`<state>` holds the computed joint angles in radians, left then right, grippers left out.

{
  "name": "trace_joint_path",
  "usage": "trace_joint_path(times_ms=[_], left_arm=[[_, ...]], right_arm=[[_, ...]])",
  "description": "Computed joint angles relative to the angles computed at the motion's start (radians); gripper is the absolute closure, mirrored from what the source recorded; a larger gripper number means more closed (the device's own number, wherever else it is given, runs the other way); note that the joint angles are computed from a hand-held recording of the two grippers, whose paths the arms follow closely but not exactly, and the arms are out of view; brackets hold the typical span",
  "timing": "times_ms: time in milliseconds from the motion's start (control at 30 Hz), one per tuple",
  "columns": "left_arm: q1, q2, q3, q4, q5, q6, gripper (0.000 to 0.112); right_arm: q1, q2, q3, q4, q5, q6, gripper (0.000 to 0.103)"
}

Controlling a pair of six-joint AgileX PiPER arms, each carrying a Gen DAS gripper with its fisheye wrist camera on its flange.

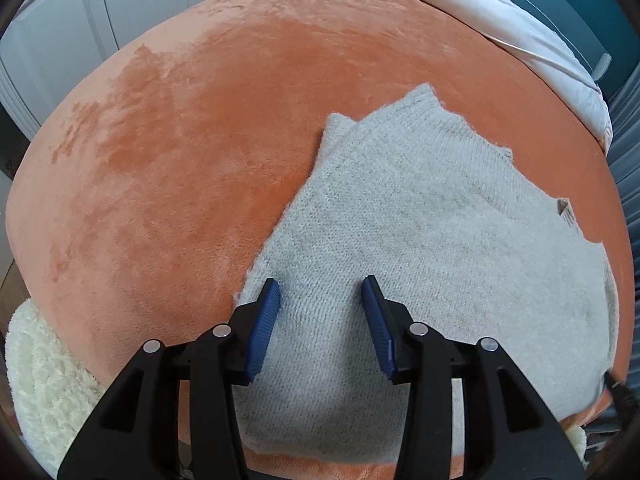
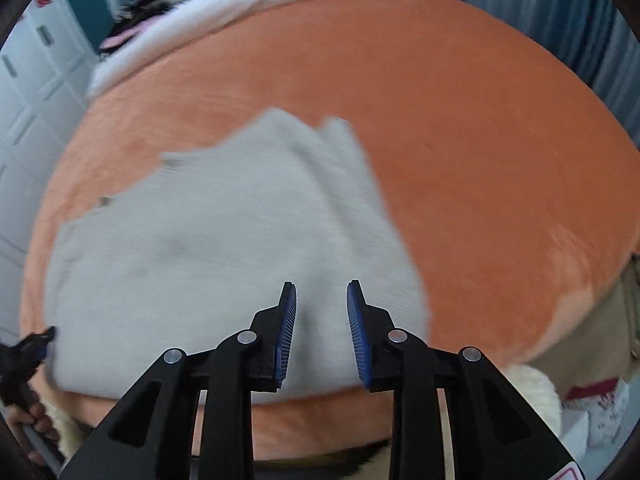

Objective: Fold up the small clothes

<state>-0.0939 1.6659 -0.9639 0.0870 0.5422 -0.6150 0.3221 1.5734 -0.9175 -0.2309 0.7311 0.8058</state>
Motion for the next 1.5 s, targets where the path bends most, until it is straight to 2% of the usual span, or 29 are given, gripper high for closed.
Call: trace_joint_path(times_ms=[33,67,100,133,200,267,300,333,400,500,567,600,633,667,700,733,767,800,833,900,967,1067,1133,1167,1267,1367,1433,1500], left_arm=[[-0.006,0.003,-0.002,0.012,-0.002,-0.023,0.064],[-0.013,0.007,-0.008,0.018,0.001,-0.027,0.063],[-0.012,0.006,-0.012,0.013,0.01,-0.024,0.063],[-0.002,-0.003,-0.016,-0.018,0.022,0.002,0.063],[0.04,-0.06,0.013,-0.134,0.011,0.092,0.061],[0.094,-0.138,0.063,-0.272,0.001,0.192,0.051],[0.113,-0.17,0.092,-0.322,-0.008,0.214,0.039],[0.134,-0.195,0.113,-0.355,-0.004,0.223,0.032],[0.189,-0.22,0.171,-0.512,-0.005,0.339,0.03],[0.247,-0.173,0.235,-0.719,-0.005,0.478,0.029],[0.261,-0.151,0.29,-0.869,-0.057,0.577,0.029],[0.253,-0.156,0.307,-0.907,-0.094,0.602,0.026],[0.242,-0.154,0.305,-0.905,-0.107,0.596,0.027],[0.227,-0.147,0.287,-0.863,-0.106,0.556,0.03],[0.217,-0.143,0.265,-0.837,-0.098,0.556,0.051],[0.217,-0.133,0.239,-0.851,-0.071,0.594,0.083],[0.215,-0.119,0.204,-0.827,-0.042,0.594,0.083],[0.203,-0.126,0.185,-0.792,-0.041,0.553,0.091],[0.201,-0.138,0.161,-0.782,-0.022,0.539,0.093],[0.162,-0.169,0.084,-0.725,0.014,0.481,0.095],[0.088,-0.199,-0.035,-0.65,0.062,0.422,0.096],[-0.113,-0.2,-0.294,-0.461,0.103,0.317,0.102],[-0.268,-0.126,-0.492,-0.342,0.138,0.243,0.102],[-0.325,-0.072,-0.58,-0.333,0.154,0.247,0.101],[-0.476,0.146,-0.828,-0.327,0.207,0.267,0.101],[-0.601,0.417,-1.049,-0.293,0.325,0.265,0.099],[-0.654,0.515,-1.063,-0.25,0.351,0.266,0.097],[-0.666,0.481,-0.917,-0.286,0.292,0.237,0.096]], right_arm=[[-0.052,0.006,0.054,0.054,-0.074,-0.057,0.075],[-0.086,-0.006,0.071,0.118,-0.108,-0.111,0.074],[-0.094,-0.01,0.056,0.143,-0.101,-0.125,0.073],[-0.086,-0.024,0.019,0.137,-0.055,-0.1,0.073],[-0.049,-0.066,-0.028,0.123,-0.036,-0.057,0.068],[0.022,-0.072,-0.116,0.133,-0.018,-0.079,0.068],[0.062,-0.053,-0.166,0.14,-0.015,-0.09,0.067],[0.102,-0.017,-0.225,0.187,-0.014,-0.141,0.066],[0.163,0.078,-0.336,0.287,-0.015,-0.24,0.065],[0.249,0.298,-0.549,0.369,0.011,-0.32,0.065],[0.297,0.477,-0.734,0.396,0.089,-0.343,0.066],[0.313,0.547,-0.791,0.381,0.128,-0.334,0.069],[0.329,0.593,-0.807,0.348,0.131,-0.303,0.068],[0.344,0.598,-0.802,0.303,0.098,-0.269,0.067],[0.365,0.604,-0.816,0.253,0.106,-0.248,0.066],[0.383,0.618,-0.862,0.217,0.154,-0.231,0.065],[0.388,0.616,-0.878,0.208,0.181,-0.228,0.064],[0.386,0.612,-0.881,0.213,0.19,-0.241,0.064],[0.378,0.596,-0.859,0.234,0.178,-0.263,0.064],[0.339,0.554,-0.783,0.346,0.091,-0.313,0.064],[0.272,0.449,-0.61,0.52,-0.039,-0.423,0.064],[0.176,0.245,-0.339,0.759,-0.182,-0.609,0.064],[0.111,0.109,-0.192,0.819,-0.232,-0.667,0.063],[0.08,0.043,-0.128,0.812,-0.249,-0.665,0.062],[-0.039,-0.142,0.035,0.723,-0.241,-0.617,0.057],[-0.175,-0.251,0.15,0.672,-0.204,-0.617,0.054],[-0.277,-0.295,0.209,0.702,-0.165,-0.671,0.053],[-0.343,-0.325,0.235,0.749,-0.133,-0.74,0.052]])
